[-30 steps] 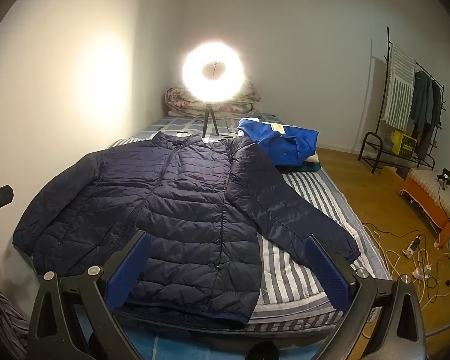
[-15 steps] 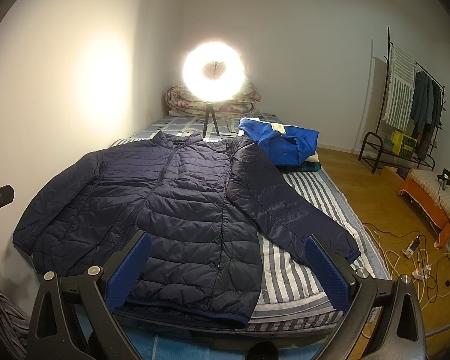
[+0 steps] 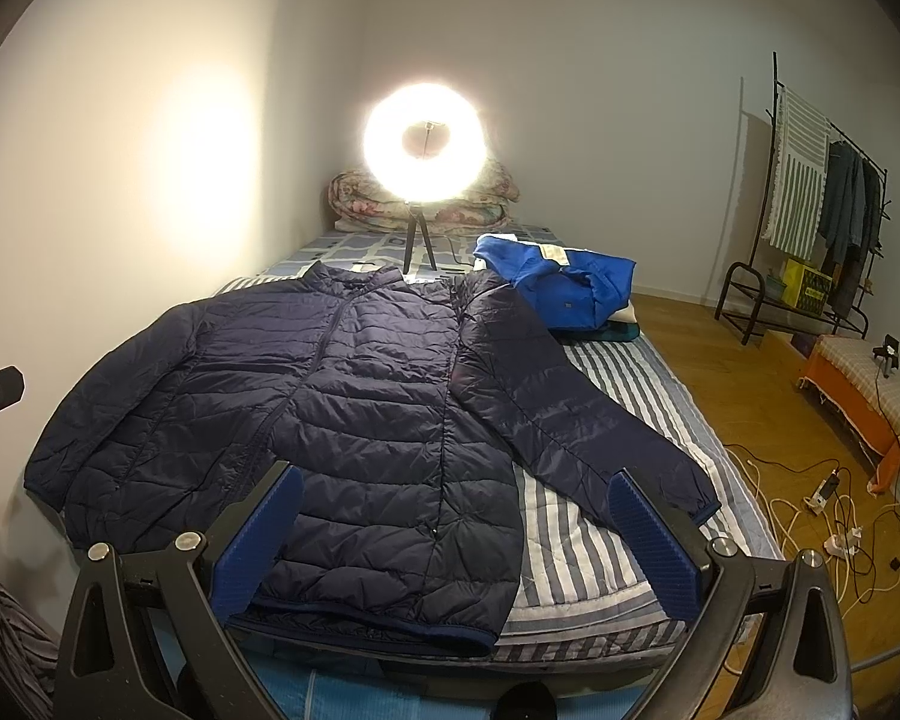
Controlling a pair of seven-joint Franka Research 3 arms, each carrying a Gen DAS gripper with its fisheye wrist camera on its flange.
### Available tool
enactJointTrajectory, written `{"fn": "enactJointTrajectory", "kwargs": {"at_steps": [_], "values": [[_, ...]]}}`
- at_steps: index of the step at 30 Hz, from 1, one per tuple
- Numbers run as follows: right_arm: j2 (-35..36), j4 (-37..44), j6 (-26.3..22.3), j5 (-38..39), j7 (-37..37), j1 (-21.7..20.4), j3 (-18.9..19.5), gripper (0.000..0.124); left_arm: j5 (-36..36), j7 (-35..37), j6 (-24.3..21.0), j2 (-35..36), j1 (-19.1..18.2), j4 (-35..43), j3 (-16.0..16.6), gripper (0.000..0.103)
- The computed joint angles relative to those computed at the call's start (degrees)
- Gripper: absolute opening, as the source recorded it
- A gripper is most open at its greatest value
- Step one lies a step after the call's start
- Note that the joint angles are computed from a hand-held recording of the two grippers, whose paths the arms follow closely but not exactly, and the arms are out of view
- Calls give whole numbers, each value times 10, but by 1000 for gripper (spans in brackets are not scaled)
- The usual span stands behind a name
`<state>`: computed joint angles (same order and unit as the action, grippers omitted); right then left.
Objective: Fold large clothes
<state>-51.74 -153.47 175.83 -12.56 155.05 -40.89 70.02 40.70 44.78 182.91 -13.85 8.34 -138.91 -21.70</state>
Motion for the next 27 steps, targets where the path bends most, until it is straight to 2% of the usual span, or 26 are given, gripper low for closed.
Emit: {"fn": "enactJointTrajectory", "kwargs": {"at_steps": [8, 9, 16, 22, 24, 26, 27], "values": [[0, 0, 1, -1, -1, 0, 0, 103, -8, 9, -3, -2, -15, -2, 14, 103], [0, 0, 1, -1, 0, -1, 0, 103, 0, -1, 0, -1, -1, -1, 1, 103], [1, 1, 0, -1, 0, -1, 0, 103, -5, 6, 0, -1, -7, -1, 6, 103], [-4, -3, -2, -1, 3, 0, 2, 103, -2, 1, 2, -2, 3, -2, -2, 103], [-4, -3, -6, -1, 5, -1, 3, 103, -7, 6, 1, -2, -6, -3, 6, 103], [-7, -2, -11, -3, 7, -1, 4, 103, -2, 0, 3, -3, 5, -2, -5, 103], [-8, -2, -12, -3, 8, 0, 3, 103, -4, 3, 2, -3, 1, -3, -1, 103]]}}
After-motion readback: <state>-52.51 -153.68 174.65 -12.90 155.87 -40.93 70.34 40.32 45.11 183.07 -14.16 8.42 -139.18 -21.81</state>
